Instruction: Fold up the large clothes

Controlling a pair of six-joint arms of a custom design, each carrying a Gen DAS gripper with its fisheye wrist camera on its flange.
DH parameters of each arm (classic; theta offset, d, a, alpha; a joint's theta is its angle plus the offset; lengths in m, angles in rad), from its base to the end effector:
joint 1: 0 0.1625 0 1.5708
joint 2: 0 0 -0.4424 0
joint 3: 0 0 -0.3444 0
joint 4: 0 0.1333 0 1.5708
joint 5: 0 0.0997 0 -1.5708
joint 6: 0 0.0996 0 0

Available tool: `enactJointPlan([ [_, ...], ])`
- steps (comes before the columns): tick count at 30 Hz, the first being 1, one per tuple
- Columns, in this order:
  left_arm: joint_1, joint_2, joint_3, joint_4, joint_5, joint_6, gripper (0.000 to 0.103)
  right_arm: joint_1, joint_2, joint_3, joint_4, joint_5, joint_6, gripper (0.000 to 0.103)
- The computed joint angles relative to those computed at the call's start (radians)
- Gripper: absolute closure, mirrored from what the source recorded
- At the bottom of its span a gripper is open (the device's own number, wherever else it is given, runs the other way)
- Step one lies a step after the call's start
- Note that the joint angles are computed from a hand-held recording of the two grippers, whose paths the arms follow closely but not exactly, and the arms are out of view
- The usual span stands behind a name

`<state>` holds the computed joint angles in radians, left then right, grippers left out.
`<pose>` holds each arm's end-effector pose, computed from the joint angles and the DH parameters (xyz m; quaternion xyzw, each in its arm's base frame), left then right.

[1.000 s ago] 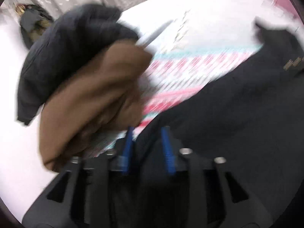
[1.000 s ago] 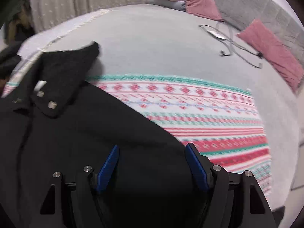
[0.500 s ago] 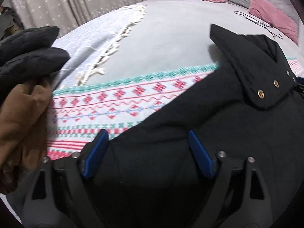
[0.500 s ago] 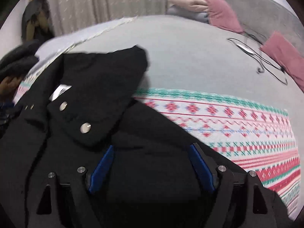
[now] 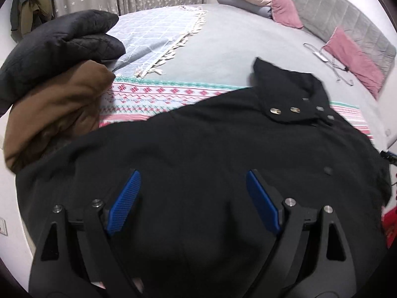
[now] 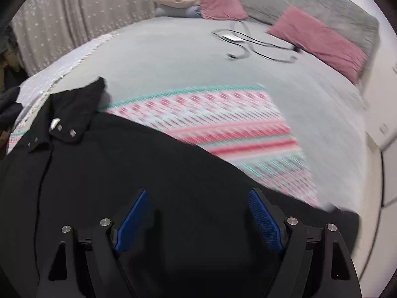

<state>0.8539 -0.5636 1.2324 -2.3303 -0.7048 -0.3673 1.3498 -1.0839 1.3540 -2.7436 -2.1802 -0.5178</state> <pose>-0.3347 -0.7023 0.1301 0.1390 0.8963 -0.2515 0.3378 -0.0713 -0.6653 0.4893 -0.0025 -0.8683 0.2905 0.4020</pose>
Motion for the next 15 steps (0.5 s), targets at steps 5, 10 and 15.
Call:
enactJointPlan([
  [5,-0.047,-0.064,0.127,-0.094,-0.103,-0.081,0.007,-0.059,-0.163,0.11,0.121,-0.032,0.225,0.019],
  [10,-0.093,-0.087,0.27,-0.269,-0.148,-0.104,0.006,-0.146,-0.308,0.228,0.216,0.089,0.429,0.019],
  [15,-0.088,-0.061,0.321,-0.336,-0.198,-0.102,0.006,-0.204,-0.384,0.317,0.192,0.17,0.587,0.019],
])
